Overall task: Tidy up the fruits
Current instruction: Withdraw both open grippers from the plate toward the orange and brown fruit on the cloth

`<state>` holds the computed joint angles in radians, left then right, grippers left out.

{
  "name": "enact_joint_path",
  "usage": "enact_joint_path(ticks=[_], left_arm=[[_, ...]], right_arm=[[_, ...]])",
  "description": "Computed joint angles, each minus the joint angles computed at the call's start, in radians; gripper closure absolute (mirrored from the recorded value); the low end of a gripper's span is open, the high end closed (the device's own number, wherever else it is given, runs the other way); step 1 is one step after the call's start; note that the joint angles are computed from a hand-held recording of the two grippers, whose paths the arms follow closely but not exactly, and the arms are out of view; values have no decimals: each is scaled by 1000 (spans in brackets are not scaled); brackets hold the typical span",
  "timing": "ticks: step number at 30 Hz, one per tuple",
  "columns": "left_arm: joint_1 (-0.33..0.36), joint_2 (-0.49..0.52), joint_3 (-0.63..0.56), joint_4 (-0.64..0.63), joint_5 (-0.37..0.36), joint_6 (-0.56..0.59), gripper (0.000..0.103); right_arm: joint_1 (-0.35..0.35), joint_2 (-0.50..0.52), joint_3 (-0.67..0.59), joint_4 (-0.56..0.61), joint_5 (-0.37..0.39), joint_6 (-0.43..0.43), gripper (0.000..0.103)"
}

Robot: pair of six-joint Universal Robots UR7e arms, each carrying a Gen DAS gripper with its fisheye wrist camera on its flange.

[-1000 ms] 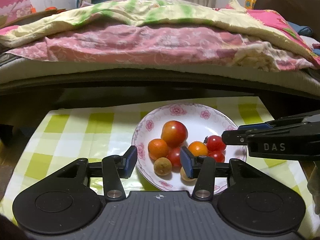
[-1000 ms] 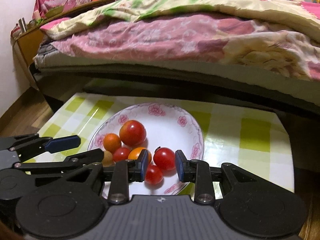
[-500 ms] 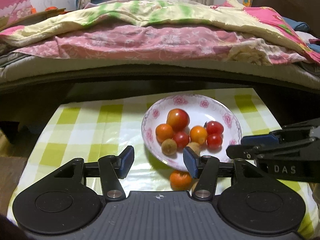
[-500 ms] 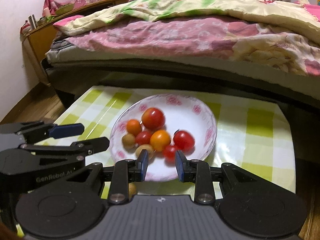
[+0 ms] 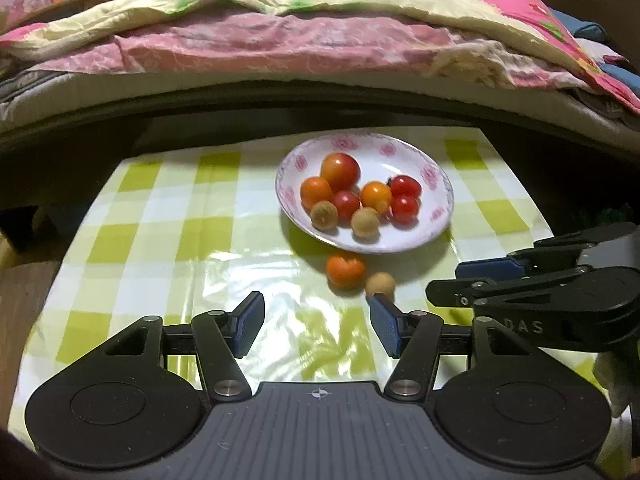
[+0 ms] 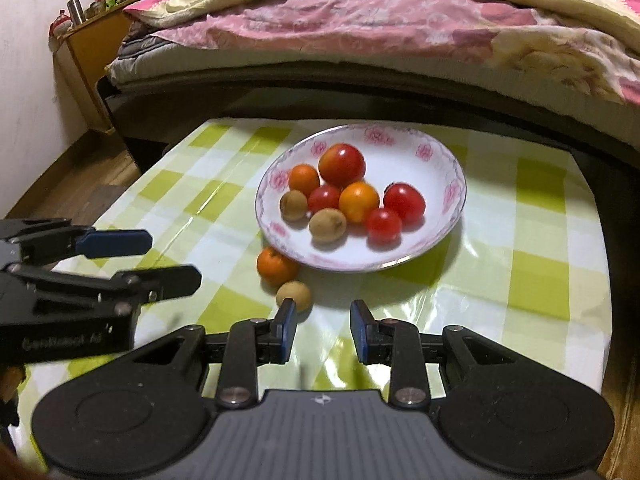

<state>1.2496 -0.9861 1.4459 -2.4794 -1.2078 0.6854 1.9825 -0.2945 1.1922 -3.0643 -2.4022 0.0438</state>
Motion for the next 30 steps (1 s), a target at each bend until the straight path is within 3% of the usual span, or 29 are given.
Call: enact_joint_path(ticks=[9, 30], left_arm=[[0, -29, 35, 1, 12, 1, 35], [6, -4, 10, 23, 26, 5, 34]], right_arm=[[15, 6, 7, 19, -21, 37, 70], [-11, 61, -92, 72, -11, 11, 66]])
